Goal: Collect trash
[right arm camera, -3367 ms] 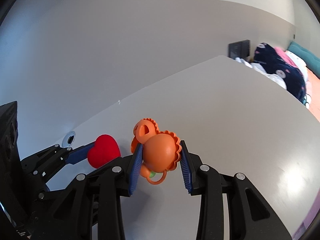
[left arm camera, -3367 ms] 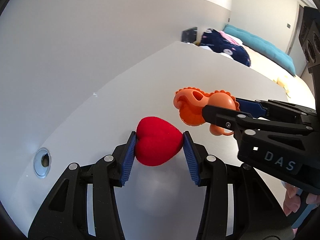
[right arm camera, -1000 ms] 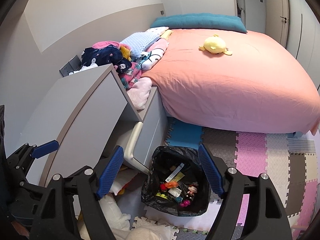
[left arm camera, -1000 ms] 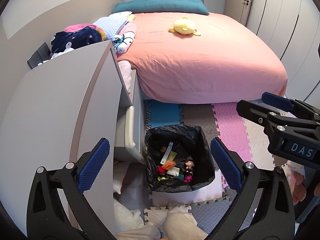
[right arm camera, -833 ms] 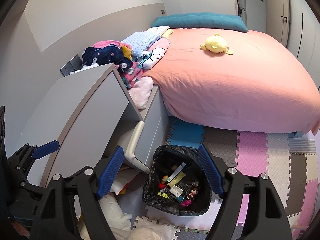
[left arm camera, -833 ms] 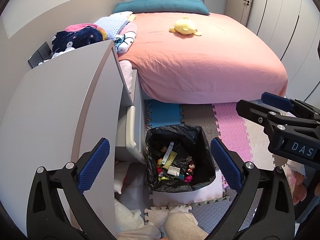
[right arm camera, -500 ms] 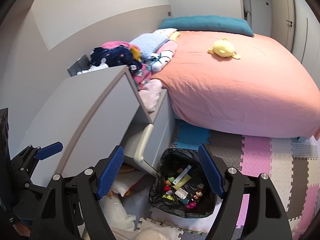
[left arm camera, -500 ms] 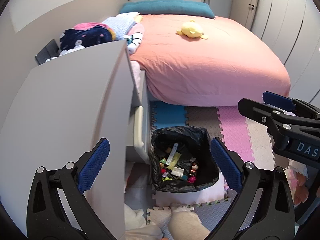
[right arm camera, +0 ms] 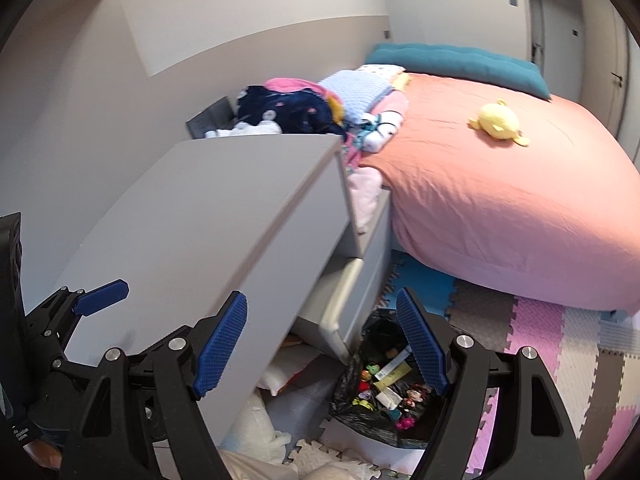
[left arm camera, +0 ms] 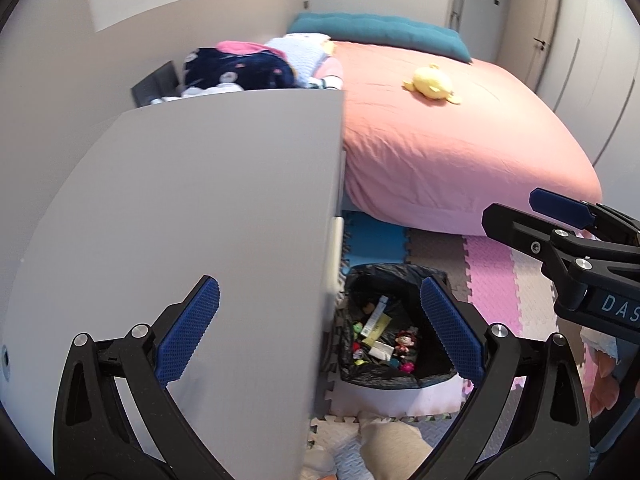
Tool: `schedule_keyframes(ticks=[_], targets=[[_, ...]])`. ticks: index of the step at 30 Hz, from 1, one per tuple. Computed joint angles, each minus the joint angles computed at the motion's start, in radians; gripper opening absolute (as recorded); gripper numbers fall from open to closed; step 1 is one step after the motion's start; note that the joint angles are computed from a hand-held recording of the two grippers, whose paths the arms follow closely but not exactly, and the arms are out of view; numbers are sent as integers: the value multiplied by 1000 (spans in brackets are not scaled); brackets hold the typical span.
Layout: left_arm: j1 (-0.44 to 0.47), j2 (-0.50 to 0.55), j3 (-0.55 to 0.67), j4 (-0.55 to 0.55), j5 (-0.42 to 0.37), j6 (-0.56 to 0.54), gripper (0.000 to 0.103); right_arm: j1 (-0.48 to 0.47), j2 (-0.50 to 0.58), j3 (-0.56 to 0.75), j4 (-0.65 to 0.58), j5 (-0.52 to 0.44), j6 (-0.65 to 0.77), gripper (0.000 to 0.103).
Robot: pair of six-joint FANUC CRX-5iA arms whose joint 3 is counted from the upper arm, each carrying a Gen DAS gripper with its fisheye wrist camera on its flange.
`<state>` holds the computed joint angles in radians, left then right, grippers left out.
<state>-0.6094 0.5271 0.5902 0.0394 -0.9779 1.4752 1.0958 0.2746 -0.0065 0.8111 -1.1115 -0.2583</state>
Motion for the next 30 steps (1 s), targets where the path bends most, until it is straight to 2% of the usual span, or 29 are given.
schedule_keyframes(ticks=[14,30], targets=[[126,-171,-224,-22,80,56,97,-2,200,295,-41,37,183,79],[297,-354,-437,-42,138,101,97,23,498,791,-131,-5,444,82]])
